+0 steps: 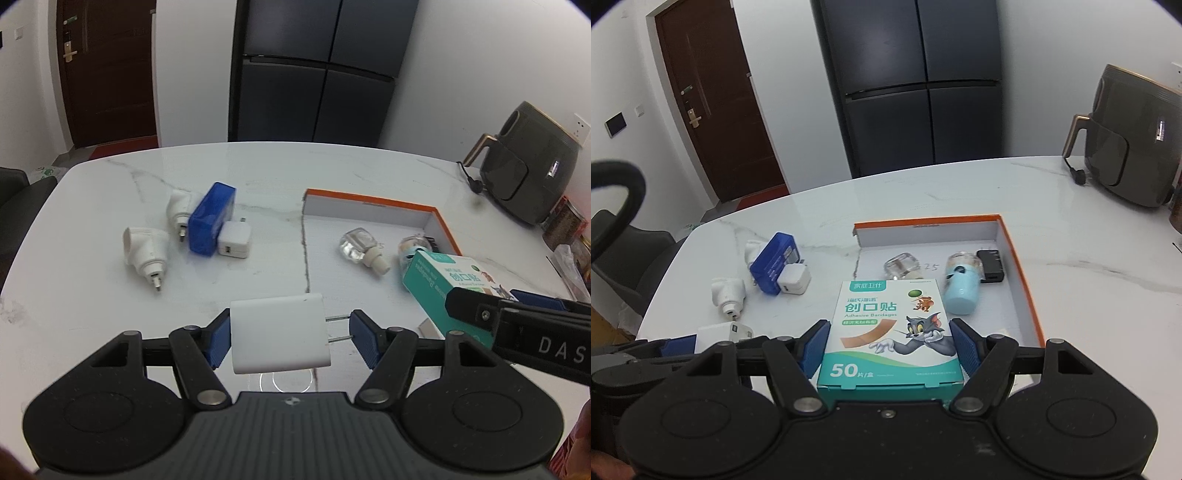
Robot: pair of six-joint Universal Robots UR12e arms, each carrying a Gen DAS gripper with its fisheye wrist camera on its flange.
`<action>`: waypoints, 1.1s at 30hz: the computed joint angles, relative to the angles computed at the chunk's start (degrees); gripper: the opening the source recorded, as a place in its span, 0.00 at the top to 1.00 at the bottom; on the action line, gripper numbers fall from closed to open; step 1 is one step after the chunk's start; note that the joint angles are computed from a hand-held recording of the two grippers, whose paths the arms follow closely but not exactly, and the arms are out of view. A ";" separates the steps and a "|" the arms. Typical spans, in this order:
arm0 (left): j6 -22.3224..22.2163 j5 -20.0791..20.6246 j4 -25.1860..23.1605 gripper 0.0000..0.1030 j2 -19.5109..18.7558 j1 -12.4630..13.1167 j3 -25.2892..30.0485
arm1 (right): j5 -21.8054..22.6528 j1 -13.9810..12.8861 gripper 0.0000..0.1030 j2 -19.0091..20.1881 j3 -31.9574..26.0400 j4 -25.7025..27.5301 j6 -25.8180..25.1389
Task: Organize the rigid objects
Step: 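Carry the white charger block and bandage box over the orange-rimmed box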
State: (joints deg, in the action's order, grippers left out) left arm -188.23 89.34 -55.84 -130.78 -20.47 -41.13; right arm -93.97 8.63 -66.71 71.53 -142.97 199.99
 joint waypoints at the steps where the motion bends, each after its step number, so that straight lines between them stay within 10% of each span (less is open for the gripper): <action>1: 0.16 -0.14 0.03 0.34 -0.12 -0.09 0.18 | -0.14 -0.07 0.18 -0.12 0.16 -0.08 0.08; 33: 2.42 -3.05 -2.49 0.34 -3.32 -1.97 5.28 | -2.22 -2.37 0.18 -2.26 3.52 -0.63 2.66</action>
State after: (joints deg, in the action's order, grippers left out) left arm -185.81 86.28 -58.33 -134.10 -22.44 -35.85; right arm -96.19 6.26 -68.97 75.05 -143.59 202.65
